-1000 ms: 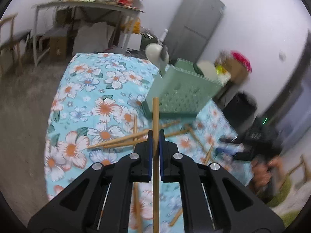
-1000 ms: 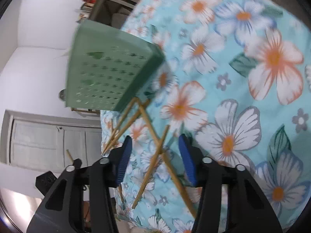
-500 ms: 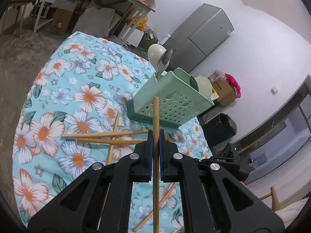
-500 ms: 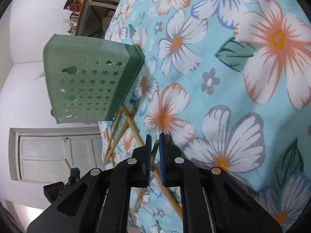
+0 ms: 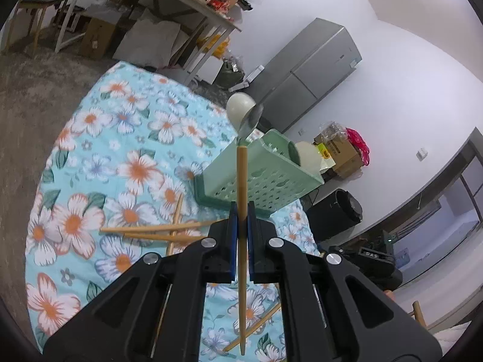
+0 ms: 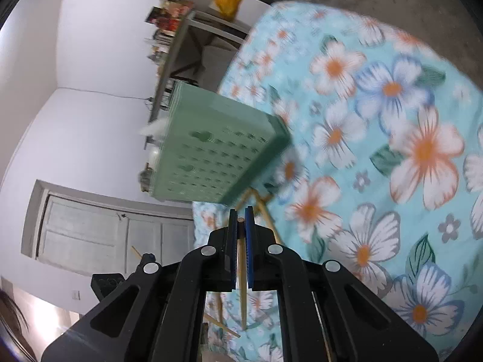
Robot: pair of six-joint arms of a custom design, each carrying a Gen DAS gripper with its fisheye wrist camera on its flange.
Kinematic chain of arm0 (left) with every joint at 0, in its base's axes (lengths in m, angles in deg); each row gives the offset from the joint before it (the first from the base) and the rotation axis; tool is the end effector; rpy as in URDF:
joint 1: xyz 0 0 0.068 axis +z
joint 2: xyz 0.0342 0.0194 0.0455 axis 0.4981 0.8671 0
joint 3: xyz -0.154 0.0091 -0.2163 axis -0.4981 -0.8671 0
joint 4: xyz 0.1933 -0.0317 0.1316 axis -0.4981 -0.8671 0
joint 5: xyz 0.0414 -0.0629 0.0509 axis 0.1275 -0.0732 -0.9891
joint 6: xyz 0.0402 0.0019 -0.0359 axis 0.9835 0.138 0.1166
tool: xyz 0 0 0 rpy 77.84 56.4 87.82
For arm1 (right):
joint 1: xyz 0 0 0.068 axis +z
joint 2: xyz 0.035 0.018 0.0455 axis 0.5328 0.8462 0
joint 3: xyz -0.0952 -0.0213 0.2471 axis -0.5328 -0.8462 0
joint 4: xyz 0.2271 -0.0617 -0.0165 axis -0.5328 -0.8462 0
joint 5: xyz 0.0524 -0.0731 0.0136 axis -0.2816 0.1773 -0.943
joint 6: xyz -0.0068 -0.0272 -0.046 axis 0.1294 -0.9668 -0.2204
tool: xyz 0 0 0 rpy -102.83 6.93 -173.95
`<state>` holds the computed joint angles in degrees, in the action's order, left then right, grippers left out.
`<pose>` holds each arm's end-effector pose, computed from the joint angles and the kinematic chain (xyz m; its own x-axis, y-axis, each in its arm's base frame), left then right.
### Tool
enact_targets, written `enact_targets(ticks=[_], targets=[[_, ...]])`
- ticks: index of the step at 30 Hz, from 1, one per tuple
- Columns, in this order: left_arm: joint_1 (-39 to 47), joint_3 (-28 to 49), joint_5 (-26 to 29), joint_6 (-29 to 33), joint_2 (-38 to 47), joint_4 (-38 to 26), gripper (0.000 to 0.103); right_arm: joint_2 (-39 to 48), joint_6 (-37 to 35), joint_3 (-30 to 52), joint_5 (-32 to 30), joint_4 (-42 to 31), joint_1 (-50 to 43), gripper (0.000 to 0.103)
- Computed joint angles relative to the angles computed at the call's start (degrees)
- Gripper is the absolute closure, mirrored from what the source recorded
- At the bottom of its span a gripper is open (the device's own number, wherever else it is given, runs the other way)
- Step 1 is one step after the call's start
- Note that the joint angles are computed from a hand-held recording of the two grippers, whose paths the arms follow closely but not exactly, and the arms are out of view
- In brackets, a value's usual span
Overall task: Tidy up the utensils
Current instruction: 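Lift the chopstick into the green holder and open the left tool while the right tool carries its chopstick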
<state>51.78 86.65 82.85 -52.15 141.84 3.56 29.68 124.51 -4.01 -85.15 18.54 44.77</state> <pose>0.2691 0.0808 0.2257 -0.6689 -0.4519 -0.5903 0.0586 0.7595 -0.6479 0.3319 0.0958 0.1657 -0.8514 0.4951 -0.1731 0.0998 0.4770 0.8732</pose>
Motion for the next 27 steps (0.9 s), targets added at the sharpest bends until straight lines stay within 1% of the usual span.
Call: enact_targets(ticks=[9, 12, 15, 19, 22, 25, 27], targets=[[-0.52, 3.91, 0.93, -1.33, -2.95, -0.16, 0.099, -8.82, -1.24, -1.75, -1.91, 0.12, -3.78, 0.098], [-1.3, 6.84, 0.56, -2.13, -2.53, 0.81, 0.099, -11.58, -1.72, -2.25, -1.82, -0.11, -5.29, 0.098], [-2.56, 10.91, -0.32, -3.31, -1.24, 1.64, 0.099, -14.13, -1.09, -3.64, -1.7, 1.33, -6.58, 0.098], [-5.73, 16.8, -3.41, -5.97, 1.13, 5.58, 0.099, -17.32, 0.0, -5.24, -1.76, 2.89, -8.77, 0.098], [-8.57, 21.63, -6.97, -8.29, 4.18, 8.3, 0.099, -18.93, 1.01, -6.58, -2.47, 4.68, -10.84, 0.098], [-11.63, 26.09, -12.29, -9.9, 7.47, 11.89, 0.099, -20.57, 1.49, -7.81, -3.06, 5.74, -12.68, 0.098], [-13.12, 27.65, -15.14, -10.41, 9.11, 14.62, 0.099, -20.66, 1.73, -8.44, -3.49, 6.66, -13.46, 0.098]])
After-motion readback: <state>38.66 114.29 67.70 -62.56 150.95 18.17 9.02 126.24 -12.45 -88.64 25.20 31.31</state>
